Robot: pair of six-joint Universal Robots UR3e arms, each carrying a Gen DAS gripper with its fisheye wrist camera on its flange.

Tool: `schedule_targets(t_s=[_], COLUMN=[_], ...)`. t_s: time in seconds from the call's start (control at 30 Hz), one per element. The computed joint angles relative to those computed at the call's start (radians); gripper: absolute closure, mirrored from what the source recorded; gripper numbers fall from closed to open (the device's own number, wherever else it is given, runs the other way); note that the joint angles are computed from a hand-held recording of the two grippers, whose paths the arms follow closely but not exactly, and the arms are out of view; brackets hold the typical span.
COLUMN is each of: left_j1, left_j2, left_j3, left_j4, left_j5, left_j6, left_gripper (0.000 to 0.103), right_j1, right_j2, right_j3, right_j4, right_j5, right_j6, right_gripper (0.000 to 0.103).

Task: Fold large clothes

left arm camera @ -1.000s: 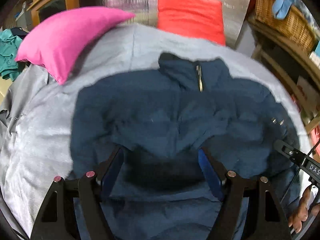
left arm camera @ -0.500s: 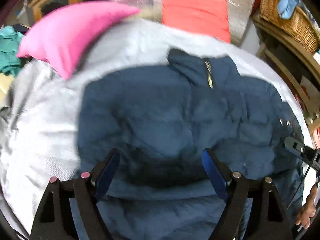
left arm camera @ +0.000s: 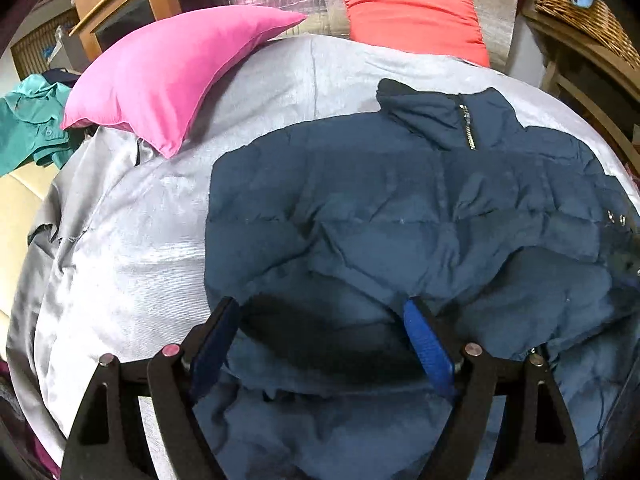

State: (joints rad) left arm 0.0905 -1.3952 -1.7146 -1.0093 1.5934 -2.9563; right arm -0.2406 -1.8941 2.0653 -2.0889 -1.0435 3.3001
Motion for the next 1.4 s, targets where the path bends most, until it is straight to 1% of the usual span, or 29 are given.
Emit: schedule_targets(t_s=[0.07,0.1,0.13,0.2,0.27,0.37,0.47,0.53,0.6,0.73,0.8,0.87,0.9,1.0,1.07,1.17,1.2,1.23,1.27,1.3,1.33,1.4], left_j1=[-0.009,-0.013,-0.014,-0.013,-0.008,-0.016,-0.026,-0.026,-0.028,-0.032,-0.030,-0.026,-0.022,-0.009,0.007,0.025,0.017,-0.003,-0.019,-0.023,-0.020,0.004], left_j2=[-0.003,-0.005,-0.005,0.009,0.012,0.019,0.013,0.013,0.007,-0.002,-0.001,-0.002,-0.001,0.009,0.033,0.062,0.052,0.029,0.009,0.003,0.002,0.017], left_j3=[-0.023,-0.028,-0.025,-0.033,-0.043,-0.060,-0.066,-0.064,-0.064,-0.060,-0.060,-0.055,-0.050,-0.032,-0.027,-0.040,-0.037,-0.033,-0.034,-0.037,-0.030,-0.014], left_j4=[0.031,0.039,0.040,0.042,0.054,0.071,0.089,0.088,0.090,0.091,0.089,0.081,0.072,0.034,0.024,0.033,0.028,0.022,0.024,0.030,0.022,0.002], left_j5=[0.011,0.018,0.019,0.019,0.015,0.029,0.040,0.042,0.044,0.050,0.049,0.043,0.039,0.025,0.006,-0.030,-0.022,0.006,0.033,0.038,0.034,0.004], left_j6=[0.001,0.003,0.006,0.014,0.019,0.025,0.028,0.027,0.029,0.027,0.029,0.031,0.029,0.019,0.015,0.020,0.023,0.026,0.027,0.025,0.023,0.026], left_gripper=[0.019,0.019,0.019,0.019,0.019,0.019,0.019,0.019,0.019,0.019,0.019,0.019,0.019,0.019,0.019,0.019,0.019,0.019,0.018,0.018,0.019,0.019], right_j1=[0.028,0.029,0.007,-0.018,-0.022,-0.001,0.051,0.076,0.091,0.026,-0.011,-0.046,-0.043,-0.110,-0.138,-0.122,-0.120,-0.126,-0.147,-0.168,-0.215,-0.270], right_j2=[0.006,0.006,-0.017,-0.044,-0.046,0.026,0.160,0.192,0.195,0.105,0.047,-0.022,-0.018,-0.109,-0.126,-0.074,-0.061,-0.058,-0.071,-0.092,-0.130,-0.184], right_j3=[-0.009,-0.017,-0.004,0.024,0.041,0.045,0.016,0.012,-0.011,0.005,0.010,0.000,-0.001,0.016,0.026,0.044,0.050,0.052,0.051,0.056,0.065,0.072], right_j4=[-0.018,-0.013,-0.021,-0.077,-0.167,-0.270,-0.301,-0.336,-0.320,-0.232,-0.167,-0.071,-0.074,0.053,0.100,0.092,0.080,0.079,0.101,0.120,0.148,0.165], right_j5=[-0.034,-0.032,0.000,0.032,0.026,0.021,-0.015,-0.036,-0.050,0.004,0.030,0.041,0.036,0.070,0.091,0.079,0.081,0.090,0.111,0.131,0.166,0.175], right_j6=[0.006,0.011,0.018,0.036,0.067,0.106,0.135,0.144,0.155,0.132,0.096,0.048,0.048,-0.024,-0.052,-0.056,-0.058,-0.062,-0.072,-0.082,-0.106,-0.125], right_gripper=[0.070,0.068,0.068,0.068,0.068,0.068,0.068,0.068,0.068,0.068,0.067,0.059,0.055,0.054,0.054,0.054,0.054,0.054,0.054,0.054,0.054,0.054])
